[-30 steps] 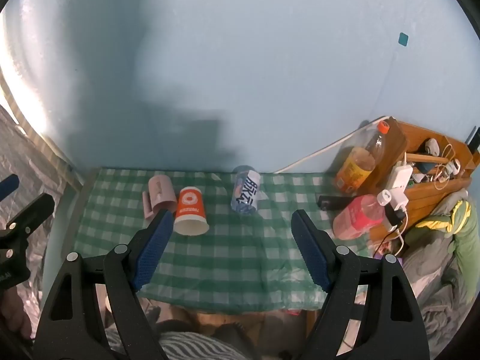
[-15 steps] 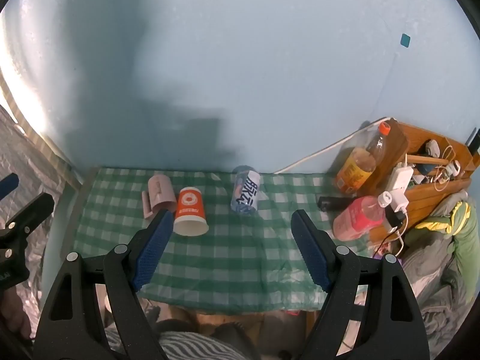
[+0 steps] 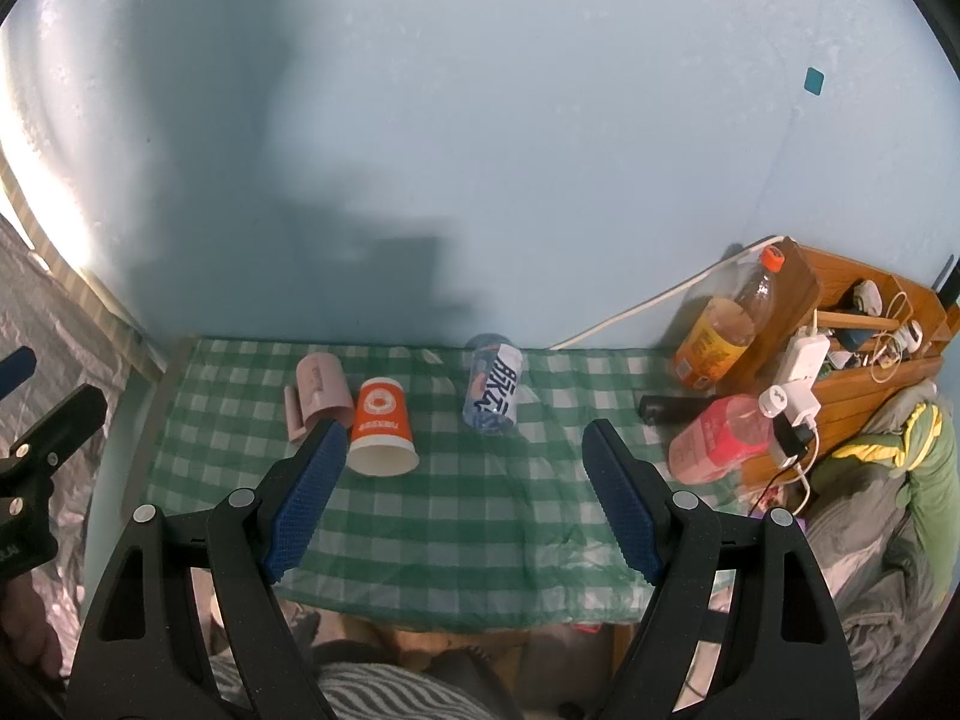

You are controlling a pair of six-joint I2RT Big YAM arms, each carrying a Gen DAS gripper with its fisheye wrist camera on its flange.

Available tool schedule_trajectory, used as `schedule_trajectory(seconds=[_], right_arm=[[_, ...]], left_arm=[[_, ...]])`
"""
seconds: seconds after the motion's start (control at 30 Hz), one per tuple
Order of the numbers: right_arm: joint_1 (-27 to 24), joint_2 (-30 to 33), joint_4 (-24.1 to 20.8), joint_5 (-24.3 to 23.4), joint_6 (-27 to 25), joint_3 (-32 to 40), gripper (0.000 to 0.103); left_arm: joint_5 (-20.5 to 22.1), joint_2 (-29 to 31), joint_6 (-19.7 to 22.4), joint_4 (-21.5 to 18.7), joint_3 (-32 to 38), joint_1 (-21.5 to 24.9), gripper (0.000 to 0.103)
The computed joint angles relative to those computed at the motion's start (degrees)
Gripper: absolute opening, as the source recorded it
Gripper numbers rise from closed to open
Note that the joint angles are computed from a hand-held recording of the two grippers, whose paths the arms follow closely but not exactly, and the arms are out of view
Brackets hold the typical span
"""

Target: Flip cup upside down

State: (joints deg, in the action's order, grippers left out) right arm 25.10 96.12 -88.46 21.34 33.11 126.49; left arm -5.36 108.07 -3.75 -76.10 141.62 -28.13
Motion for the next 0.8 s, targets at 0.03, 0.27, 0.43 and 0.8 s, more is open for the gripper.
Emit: schedule_trajectory(seconds=[0.03, 0.27, 0.43, 0.8], right_arm=[[0.0, 0.0, 0.0, 0.0, -0.1, 0.0, 0.081], [0.0, 0.0, 0.0, 0.0, 0.0, -0.1, 0.081], [-0.2, -0.2, 0.3, 0.0, -0.1, -0.5, 0.081], [-0.5, 0.3, 0.3, -0.2, -0.3, -0.2, 0.081]], left_arm=[[0.0, 0.0, 0.0, 0.0, 0.0, 0.0, 0.103], [0.0, 0.1, 0.0, -0.2, 0.1, 0.0, 0.103], [0.1, 0.1, 0.0, -0.1, 0.1, 0.0, 0.103], [0.0, 0.2, 0.1, -0.2, 0.4, -0.3, 0.103]])
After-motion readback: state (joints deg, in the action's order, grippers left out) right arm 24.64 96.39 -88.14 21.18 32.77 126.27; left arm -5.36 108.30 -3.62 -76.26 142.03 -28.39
